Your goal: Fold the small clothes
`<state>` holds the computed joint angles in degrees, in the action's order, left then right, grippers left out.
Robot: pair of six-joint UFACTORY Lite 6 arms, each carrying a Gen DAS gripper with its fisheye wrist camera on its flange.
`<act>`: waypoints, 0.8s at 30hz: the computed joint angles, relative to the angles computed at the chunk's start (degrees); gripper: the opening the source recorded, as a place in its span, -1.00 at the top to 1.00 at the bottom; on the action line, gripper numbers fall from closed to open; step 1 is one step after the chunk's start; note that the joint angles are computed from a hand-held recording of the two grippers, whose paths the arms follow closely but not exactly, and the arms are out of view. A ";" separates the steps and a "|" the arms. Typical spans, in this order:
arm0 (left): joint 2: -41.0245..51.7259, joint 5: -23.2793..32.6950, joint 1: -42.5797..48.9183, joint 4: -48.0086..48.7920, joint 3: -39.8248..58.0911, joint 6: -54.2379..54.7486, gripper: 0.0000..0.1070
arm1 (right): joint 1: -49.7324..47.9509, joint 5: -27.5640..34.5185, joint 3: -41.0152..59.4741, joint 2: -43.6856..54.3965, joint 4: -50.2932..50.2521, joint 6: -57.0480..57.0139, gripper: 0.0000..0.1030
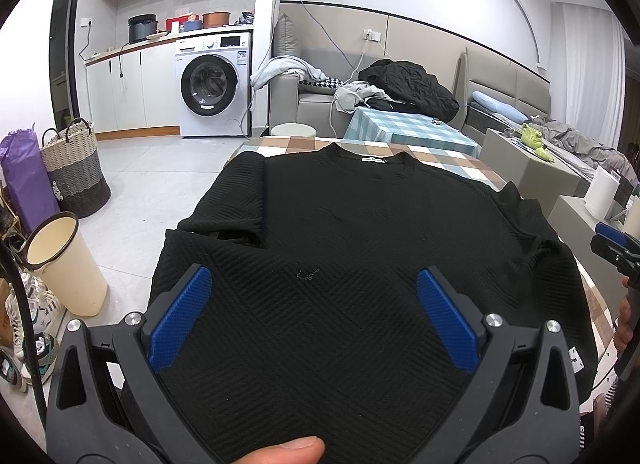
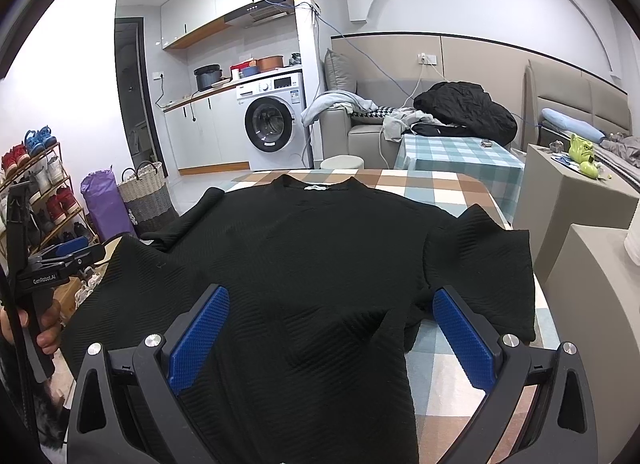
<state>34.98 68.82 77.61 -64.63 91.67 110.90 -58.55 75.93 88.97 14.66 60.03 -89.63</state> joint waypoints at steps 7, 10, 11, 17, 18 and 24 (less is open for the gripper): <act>-0.01 0.03 -0.01 -0.01 -0.06 0.04 -0.91 | 1.20 -1.25 -0.96 -0.97 0.32 0.62 -1.00; -0.06 -0.20 -0.06 -0.10 -0.18 0.10 -0.91 | 1.09 -2.00 -2.22 -2.07 -0.08 1.90 -1.00; 0.28 -0.28 -0.10 -0.08 0.19 0.00 -0.91 | 1.22 -2.20 -2.04 -1.96 -0.32 2.77 -1.00; 4.78 -1.94 -1.04 0.59 5.56 -1.74 -0.91 | 3.86 -1.03 5.08 1.83 -10.85 16.61 -1.00; 5.33 -2.40 -1.11 0.52 6.12 -1.72 -0.91 | 4.43 -0.55 6.70 2.45 -13.45 19.33 -1.00; 10.42 -5.57 -2.58 1.03 12.37 -4.73 -0.91 | 6.17 -7.99 2.63 -1.07 -17.45 15.30 -1.00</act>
<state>45.41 63.25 75.03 -63.60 104.04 106.17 -52.38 67.94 91.60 13.59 42.58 -74.34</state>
